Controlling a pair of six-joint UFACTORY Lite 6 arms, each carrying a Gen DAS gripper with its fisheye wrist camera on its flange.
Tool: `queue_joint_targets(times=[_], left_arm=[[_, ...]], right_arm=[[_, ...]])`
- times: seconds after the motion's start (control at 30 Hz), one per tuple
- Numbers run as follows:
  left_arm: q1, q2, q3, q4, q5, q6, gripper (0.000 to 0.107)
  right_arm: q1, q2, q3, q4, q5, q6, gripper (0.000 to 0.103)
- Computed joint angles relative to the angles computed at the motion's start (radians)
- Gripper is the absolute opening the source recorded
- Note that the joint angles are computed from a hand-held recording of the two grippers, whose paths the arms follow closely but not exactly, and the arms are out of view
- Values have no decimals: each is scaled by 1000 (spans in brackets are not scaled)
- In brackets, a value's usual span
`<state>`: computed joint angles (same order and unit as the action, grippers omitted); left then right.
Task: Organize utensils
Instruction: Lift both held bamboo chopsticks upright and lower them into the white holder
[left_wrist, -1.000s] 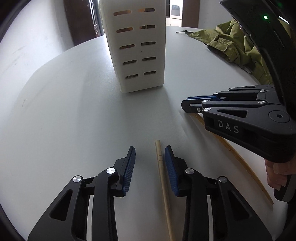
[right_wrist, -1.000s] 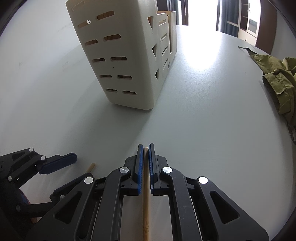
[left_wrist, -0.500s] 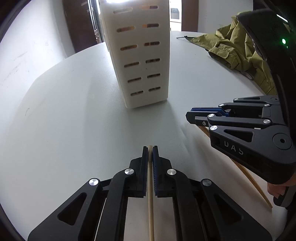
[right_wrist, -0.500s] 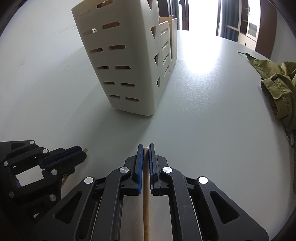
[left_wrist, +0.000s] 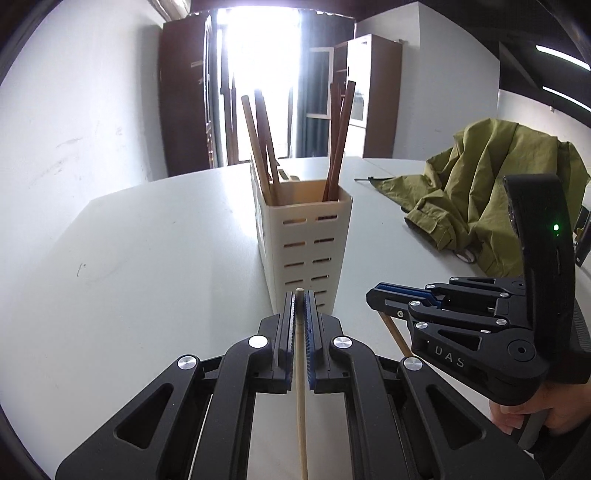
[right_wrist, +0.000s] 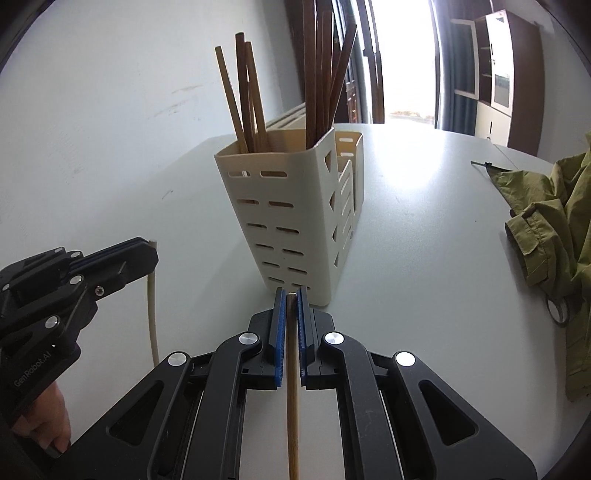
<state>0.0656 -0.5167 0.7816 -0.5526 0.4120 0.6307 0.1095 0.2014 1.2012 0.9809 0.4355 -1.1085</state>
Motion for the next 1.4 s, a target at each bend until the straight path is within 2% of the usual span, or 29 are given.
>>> queue_joint_targets(times=[0.17,0.4,0.53,0.93,1.1,1.2,1.4], left_arm=[[-2,-76,42,1,-2,-44,4],[9,-88,85,-66,-10,-12,4],[53,-98,102,-148,24,68,4],[115,-65,180,-334,14,216,4],[110,-26,216,-422,-16,290,4],[84,-13,226,-449,-66,307,4],[80,-27,215,-618,-117,461,4]], right_arm=[[7,-61,15,24,2,-25,7],[7,-137,10,111,-1,-116,6],[-30,-144,31,192,65,-192,6],[-132,-153,119,376,192,-324,6],[-160,-101,170,499,248,-420,6],[-166,-62,208,556,269,-463,6],[-196,-25,246,704,341,-587,6]])
